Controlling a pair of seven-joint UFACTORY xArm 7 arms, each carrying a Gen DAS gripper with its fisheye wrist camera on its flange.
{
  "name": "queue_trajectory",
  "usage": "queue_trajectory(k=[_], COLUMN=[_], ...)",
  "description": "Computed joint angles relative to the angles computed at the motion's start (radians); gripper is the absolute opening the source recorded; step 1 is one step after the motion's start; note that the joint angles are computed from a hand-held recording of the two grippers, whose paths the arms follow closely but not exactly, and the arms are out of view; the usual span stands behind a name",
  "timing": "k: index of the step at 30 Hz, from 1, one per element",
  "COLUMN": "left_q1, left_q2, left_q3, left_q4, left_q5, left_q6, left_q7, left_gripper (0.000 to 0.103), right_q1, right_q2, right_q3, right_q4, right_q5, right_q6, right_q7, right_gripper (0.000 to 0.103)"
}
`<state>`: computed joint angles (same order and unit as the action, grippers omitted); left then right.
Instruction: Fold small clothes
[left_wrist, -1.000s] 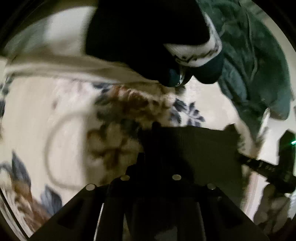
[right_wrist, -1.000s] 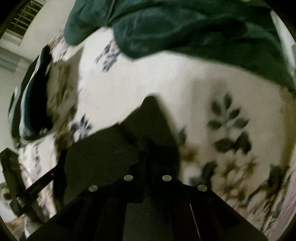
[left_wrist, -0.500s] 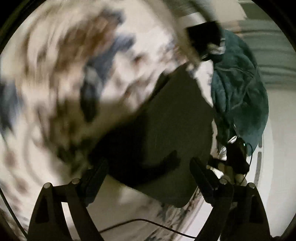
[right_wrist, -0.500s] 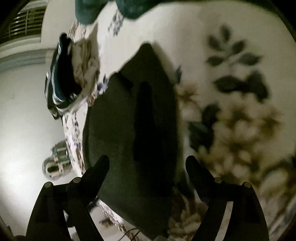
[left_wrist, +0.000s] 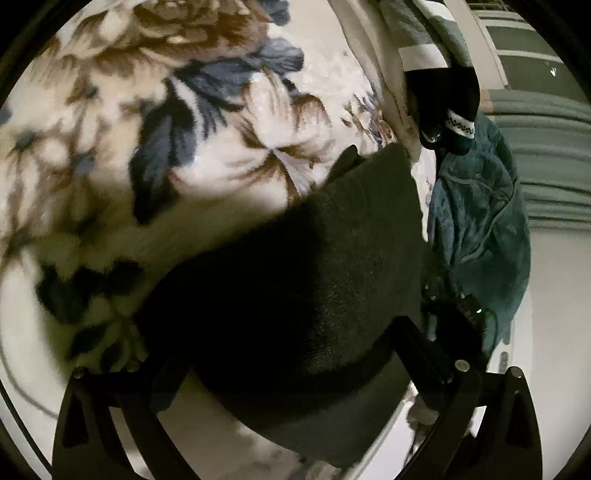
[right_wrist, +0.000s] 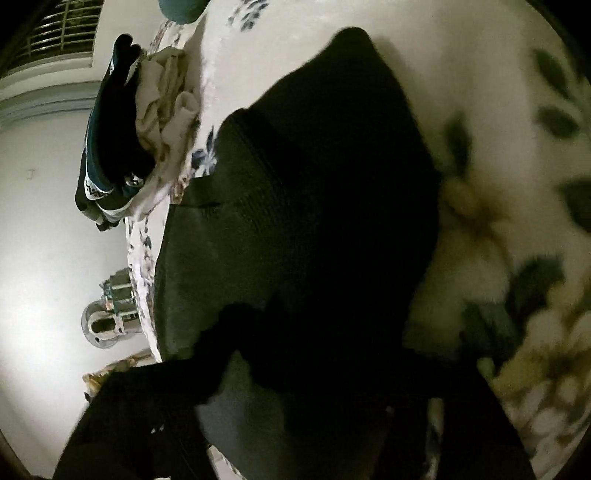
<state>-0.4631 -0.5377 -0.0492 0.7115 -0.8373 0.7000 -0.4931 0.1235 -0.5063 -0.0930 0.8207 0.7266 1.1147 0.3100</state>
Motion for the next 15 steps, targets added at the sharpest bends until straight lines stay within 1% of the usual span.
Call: queue_trajectory(k=[2, 3, 5, 6, 7, 9, 11, 12, 15], left_q1=[-0.011, -0.014, -0.005, -0.007, -0.013, -0.020, -0.026, -0.019, -0.013], left_q2=[-0.055, -0.104, -0.176, -0.199, -0.200, -0.160, -0.073, -0.046, -0.011], left_q3=[0.026, 0.032, 0.026, 0.021, 0.016, 0.003, -0.015, -0.031, -0.067], left_q4=[-0.037, -0.070, -0.123, -0.148, -0.158, -0.155, -0.118, -0.099, -0.060], left_q5=[-0.043, -0.064, -0.060, -0.066, -0.079, -0.087, -0.100, -0.083, -0.025], left_q6=[0.011, 0.021, 0.049, 0.054, 0.041, -0.003, -0.070, -0.090, -0.149], left_q7=[0.016, 0.006, -0.039, -0.062, -0.071, -0.075, -0.087, -0.116, -0.180], left_gripper=[0.102, 0.102, 0.102, 0.102, 0.102, 0.102, 0.103, 0.103, 0.103], right_q1=[-0.004, -0.002, -0.001, 0.000, -0.001, -0.005, -0.007, -0.008, -0.005], right_q2=[-0.016, -0.010, -0.007, -0.001, 0.000, 0.001, 0.007, 0.010, 0.028], right_q3=[-0.001, -0.005, -0.015, -0.021, -0.025, -0.030, -0.027, -0.026, -0.012], right_q4=[-0.015, -0.016, -0.024, -0.023, -0.025, -0.028, -0.022, -0.021, -0.005], right_q5=[0.006, 0.019, 0.045, 0.057, 0.066, 0.078, 0.078, 0.076, 0.079], right_q6=[-0.008, -0.011, -0.012, -0.007, -0.004, 0.004, 0.009, 0.011, 0.005], right_q7=[0.012, 0.019, 0.025, 0.024, 0.024, 0.026, 0.021, 0.017, 0.023], right_gripper=[0.056, 0.056, 0.057, 0.057, 0.059, 0.059, 0.063, 0.064, 0.071])
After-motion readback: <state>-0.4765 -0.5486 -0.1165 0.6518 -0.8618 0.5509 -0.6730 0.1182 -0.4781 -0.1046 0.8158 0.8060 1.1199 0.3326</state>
